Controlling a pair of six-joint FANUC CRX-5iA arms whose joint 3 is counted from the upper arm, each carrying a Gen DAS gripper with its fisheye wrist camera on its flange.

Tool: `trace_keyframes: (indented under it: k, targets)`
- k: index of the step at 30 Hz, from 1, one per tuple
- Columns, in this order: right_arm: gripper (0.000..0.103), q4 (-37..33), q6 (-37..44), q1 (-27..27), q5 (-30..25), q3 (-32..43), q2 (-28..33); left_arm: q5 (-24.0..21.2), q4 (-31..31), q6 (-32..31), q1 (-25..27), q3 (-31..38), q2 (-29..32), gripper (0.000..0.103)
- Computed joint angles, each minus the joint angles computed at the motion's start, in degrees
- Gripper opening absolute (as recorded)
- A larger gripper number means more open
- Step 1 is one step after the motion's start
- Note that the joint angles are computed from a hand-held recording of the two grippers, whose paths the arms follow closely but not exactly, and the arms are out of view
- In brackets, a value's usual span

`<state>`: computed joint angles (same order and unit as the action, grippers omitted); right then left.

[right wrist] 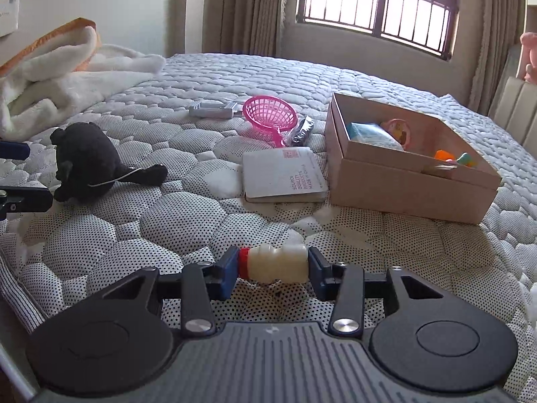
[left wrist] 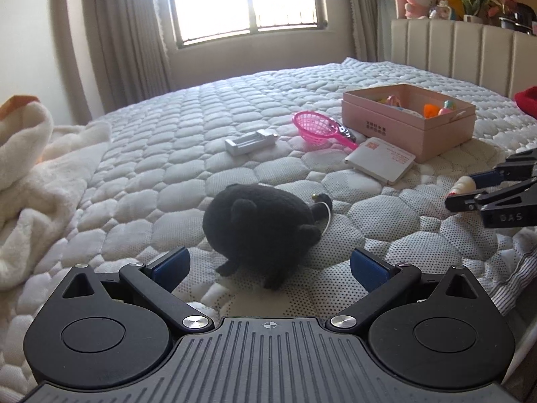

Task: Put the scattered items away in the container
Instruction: 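Drop the black plush into the box with left tool while right tool drops bottle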

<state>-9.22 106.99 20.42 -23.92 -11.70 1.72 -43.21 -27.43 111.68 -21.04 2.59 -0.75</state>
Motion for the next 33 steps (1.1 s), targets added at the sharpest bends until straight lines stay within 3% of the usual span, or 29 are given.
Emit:
trace_keyframes:
  k: [3,6,12,19,21,25,33]
  targets:
    - [0.043,-2.9,3.3,-0.9,-0.6,-0.2,-1.8,-0.5,-1.2,-0.2,0.3,2.2,2.1,0.103]
    - [0.043,-3.3,4.6,-1.2,-0.8,-1.0,-3.3,1.0,1.6,-1.9,1.7,3.3,3.9,0.103]
    - [0.043,-3.4,5.1,-1.5,-2.0,-1.7,-4.9,-3.3,2.5,-4.7,2.3,8.2,9.8,0.103]
    - [0.043,-7.6,9.6,-3.8,-4.8,-1.2,-6.5,-4.0,-1.0,2.4,1.0,9.2,10.3,0.101]
    - [0.043,-9.9,11.9,-5.4,-6.1,-0.7,-7.0,-6.1,-3.3,2.8,-0.6,10.4,10.5,0.092]
    - [0.043,-14.1,15.6,-8.9,-8.2,0.1,-7.7,-9.2,-5.6,3.8,-3.0,11.9,10.5,0.091]
    - [0.043,-20.3,21.7,-16.9,-10.3,2.4,-8.4,-3.7,-2.2,-3.4,-8.8,13.9,8.9,0.091]
